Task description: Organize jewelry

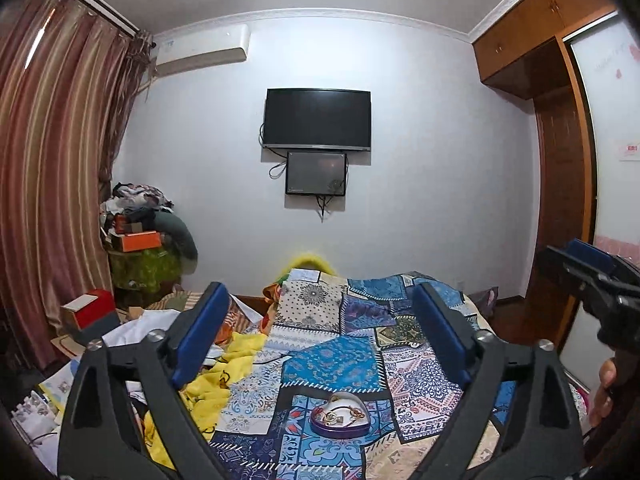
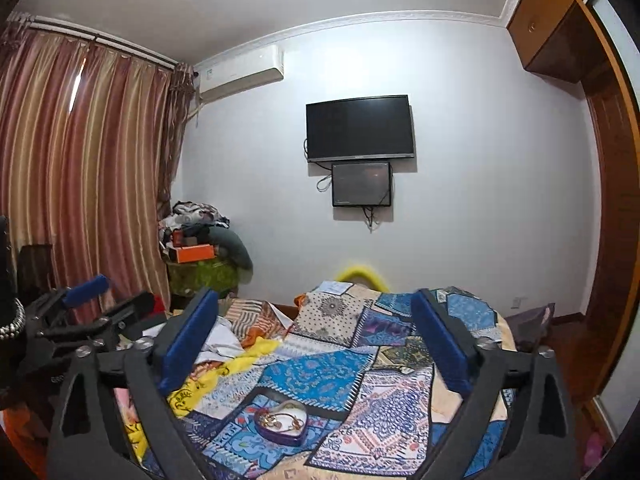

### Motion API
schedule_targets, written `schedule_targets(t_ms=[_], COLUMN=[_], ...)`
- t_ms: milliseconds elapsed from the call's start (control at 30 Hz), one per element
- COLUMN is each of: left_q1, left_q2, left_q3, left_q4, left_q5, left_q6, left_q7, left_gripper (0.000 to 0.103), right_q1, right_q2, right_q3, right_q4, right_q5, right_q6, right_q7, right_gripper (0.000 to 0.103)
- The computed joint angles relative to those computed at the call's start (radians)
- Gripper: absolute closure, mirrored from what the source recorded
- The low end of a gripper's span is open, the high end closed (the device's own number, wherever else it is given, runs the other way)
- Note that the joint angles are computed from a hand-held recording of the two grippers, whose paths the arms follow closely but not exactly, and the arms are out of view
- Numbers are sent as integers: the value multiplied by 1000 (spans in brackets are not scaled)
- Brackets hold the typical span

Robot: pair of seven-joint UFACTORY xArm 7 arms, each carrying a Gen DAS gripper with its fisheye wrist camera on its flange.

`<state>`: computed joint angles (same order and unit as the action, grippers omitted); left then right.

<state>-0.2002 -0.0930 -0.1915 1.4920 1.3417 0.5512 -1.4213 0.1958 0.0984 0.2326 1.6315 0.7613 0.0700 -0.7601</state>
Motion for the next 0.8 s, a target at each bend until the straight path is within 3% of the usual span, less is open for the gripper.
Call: schedule_targets(t_ms=[200, 533, 800], left_q1=[4, 18, 11], left_q2=[-25, -26, -19], left_q3=[-8, -16, -13], left_q4=[-28, -36, -32], left_q5=[19, 27, 19], left_q6=[4, -8, -13], left_q7=[-39, -48, -39], left_gripper=[2, 2, 2], right_q1=[9, 11, 31], right_q2=[-3, -42, -50], right_q3=[-16, -24, -49], right_q4=[-5, -52, -69], right_q5=[-31, 87, 70], right_q6=[11, 12, 20], right_q7=[45, -72, -50], right_gripper=[0, 0, 0])
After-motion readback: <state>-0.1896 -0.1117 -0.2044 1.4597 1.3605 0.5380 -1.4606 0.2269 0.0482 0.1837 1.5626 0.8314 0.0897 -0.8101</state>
